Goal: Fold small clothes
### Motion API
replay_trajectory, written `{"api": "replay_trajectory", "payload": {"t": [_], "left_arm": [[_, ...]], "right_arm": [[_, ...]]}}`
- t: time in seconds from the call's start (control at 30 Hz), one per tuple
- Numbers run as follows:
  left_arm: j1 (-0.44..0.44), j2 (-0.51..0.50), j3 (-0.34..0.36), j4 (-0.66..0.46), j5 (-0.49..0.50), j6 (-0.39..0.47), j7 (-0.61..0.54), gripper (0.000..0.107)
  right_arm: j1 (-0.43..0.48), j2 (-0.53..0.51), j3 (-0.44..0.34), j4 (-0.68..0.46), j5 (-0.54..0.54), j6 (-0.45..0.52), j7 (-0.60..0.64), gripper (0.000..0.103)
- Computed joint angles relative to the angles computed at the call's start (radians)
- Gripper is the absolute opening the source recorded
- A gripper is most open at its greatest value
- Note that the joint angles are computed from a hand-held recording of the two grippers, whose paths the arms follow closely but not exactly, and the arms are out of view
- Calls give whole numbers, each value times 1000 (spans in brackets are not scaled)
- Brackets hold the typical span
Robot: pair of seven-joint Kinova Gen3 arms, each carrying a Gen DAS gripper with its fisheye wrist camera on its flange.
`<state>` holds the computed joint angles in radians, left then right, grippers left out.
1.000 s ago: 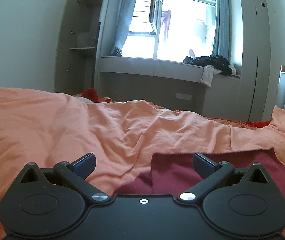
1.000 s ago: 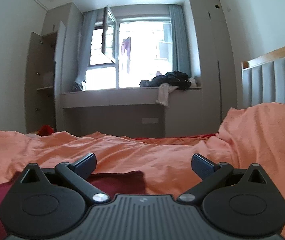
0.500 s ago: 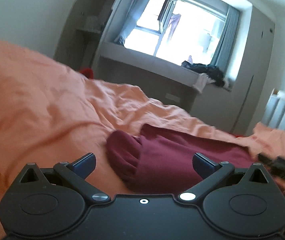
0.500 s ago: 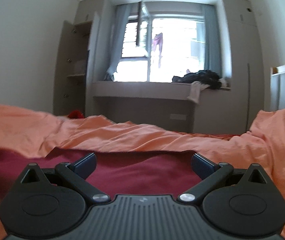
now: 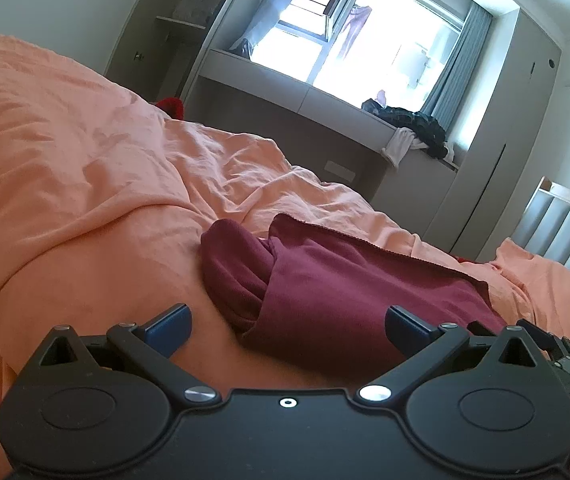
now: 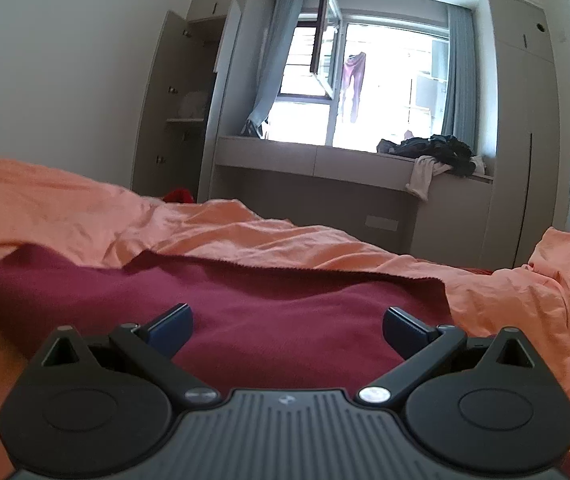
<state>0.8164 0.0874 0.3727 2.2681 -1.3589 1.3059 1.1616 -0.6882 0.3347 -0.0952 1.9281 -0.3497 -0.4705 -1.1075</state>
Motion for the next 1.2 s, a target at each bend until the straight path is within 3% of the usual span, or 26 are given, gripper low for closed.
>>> {"api": "replay_trajectory", "payload": {"t": [0.33,0.83,1.2], "left_arm": [[-9,-2,-3,-5,4,-17,-29,103],[-3,19,-12,-17,7,-14,-51,103],[0,24,-16,-19,9,-17,-68,103]], "right_arm": [[-89,31,29,22,-145,-111,180,103],[-111,65,-5,46,-222,-238,276,103],[-113,74,-21,50,-241,-271,299,103]]}}
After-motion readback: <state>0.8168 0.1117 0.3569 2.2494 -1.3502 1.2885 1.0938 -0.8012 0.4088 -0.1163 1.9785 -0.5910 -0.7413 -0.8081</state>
